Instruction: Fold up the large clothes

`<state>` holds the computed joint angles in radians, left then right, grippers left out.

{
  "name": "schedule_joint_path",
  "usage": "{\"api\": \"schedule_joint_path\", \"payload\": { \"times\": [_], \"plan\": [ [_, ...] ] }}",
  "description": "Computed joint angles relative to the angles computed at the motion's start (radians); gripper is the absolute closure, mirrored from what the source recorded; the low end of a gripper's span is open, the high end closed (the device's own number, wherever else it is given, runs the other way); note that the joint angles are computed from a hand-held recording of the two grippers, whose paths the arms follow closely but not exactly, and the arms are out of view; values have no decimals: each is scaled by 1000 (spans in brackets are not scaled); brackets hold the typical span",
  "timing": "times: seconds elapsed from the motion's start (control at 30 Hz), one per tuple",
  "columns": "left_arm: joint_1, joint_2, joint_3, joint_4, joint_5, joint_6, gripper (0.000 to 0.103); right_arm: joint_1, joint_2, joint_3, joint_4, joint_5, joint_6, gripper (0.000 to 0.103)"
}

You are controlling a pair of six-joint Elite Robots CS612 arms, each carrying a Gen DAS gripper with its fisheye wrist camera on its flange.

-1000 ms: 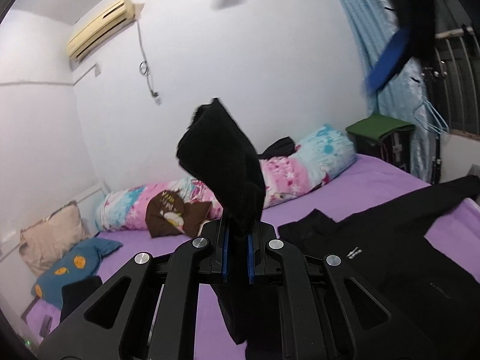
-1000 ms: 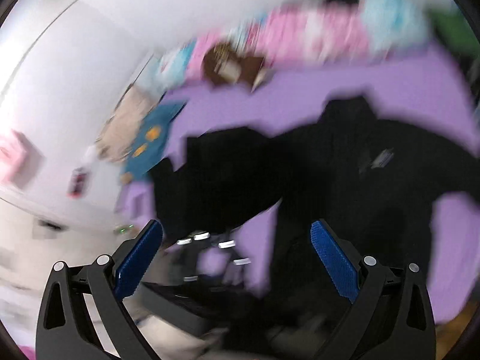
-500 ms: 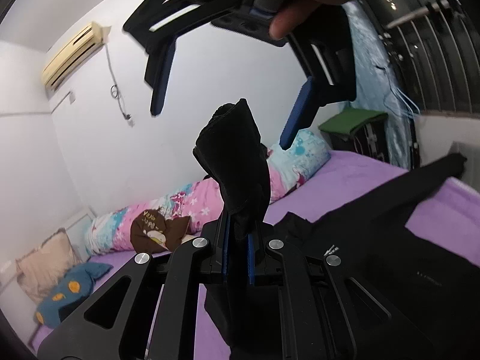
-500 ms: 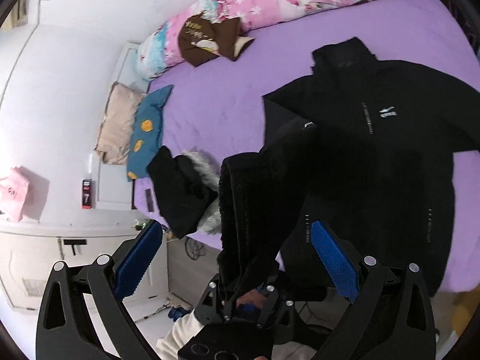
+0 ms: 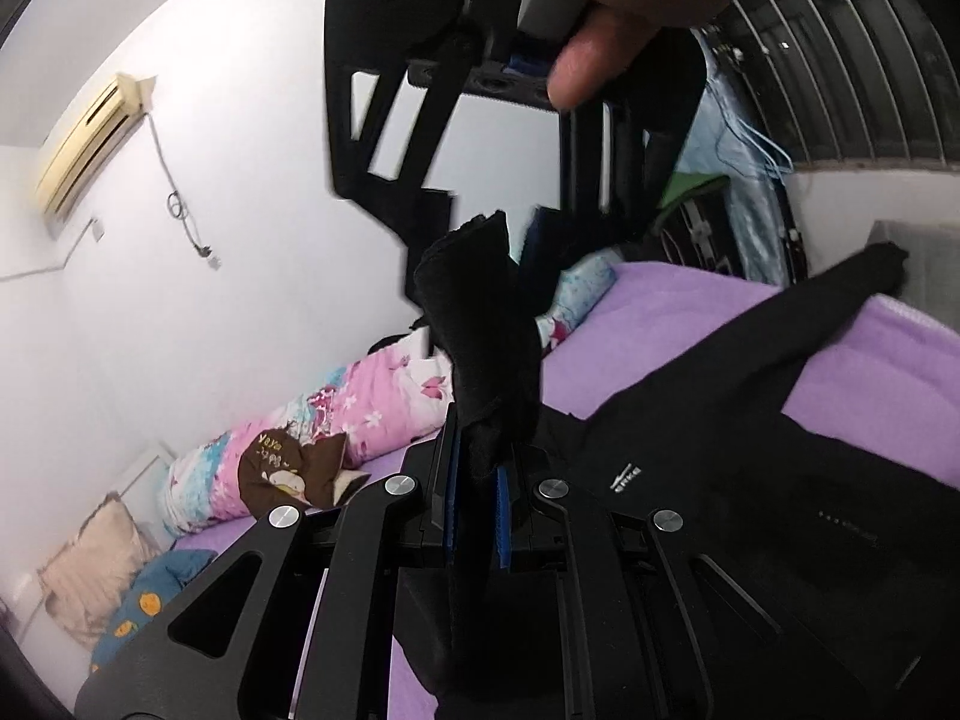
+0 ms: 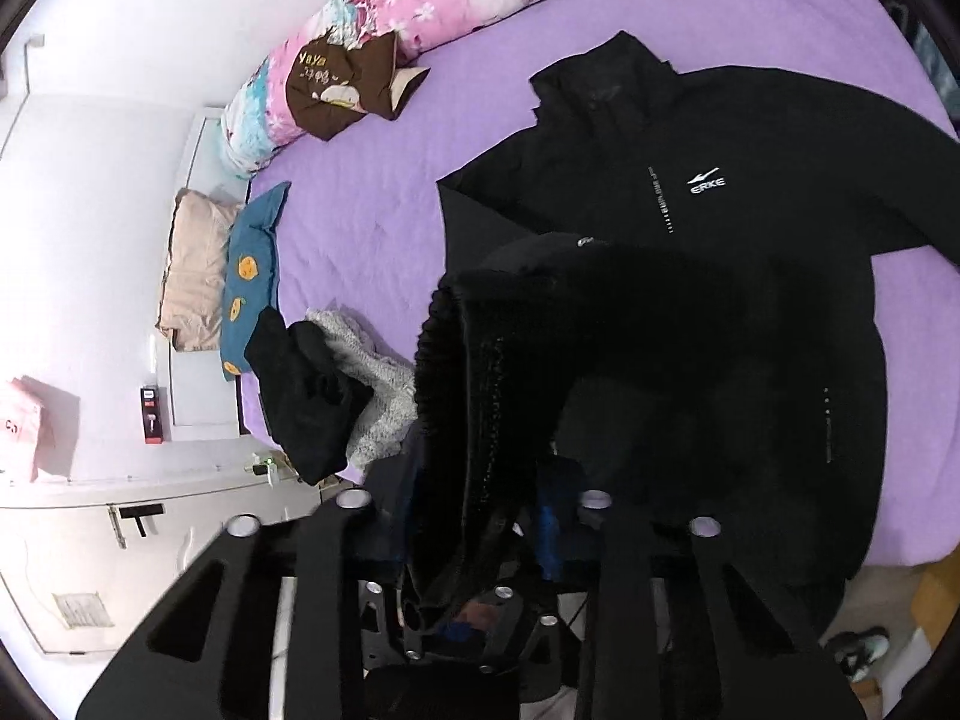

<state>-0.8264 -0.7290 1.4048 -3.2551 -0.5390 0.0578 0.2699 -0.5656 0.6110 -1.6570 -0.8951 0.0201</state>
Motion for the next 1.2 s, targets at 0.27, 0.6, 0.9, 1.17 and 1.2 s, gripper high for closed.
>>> {"api": "schedule_joint_path", "payload": {
  "times": [0.27,0.6,0.9,1.17,1.2],
  "plan": [
    [0,3,-3,68,-25,-25,73,-36,-4,83,-158,117,0,94],
    [14,-60,135,207,-103,-226,72,-104,24,132,-341,140,-10,94],
    [79,-84,189,344,-251,-474,53,-135,141,65,-297,-2,-82,93],
    [135,-57,157,407,-367,-643,21,-149,235,23,-265,-121,-55,90],
    [142,-53,152,418,-392,-662,21,-150,237,27,-272,-131,-55,89]
  ]
}}
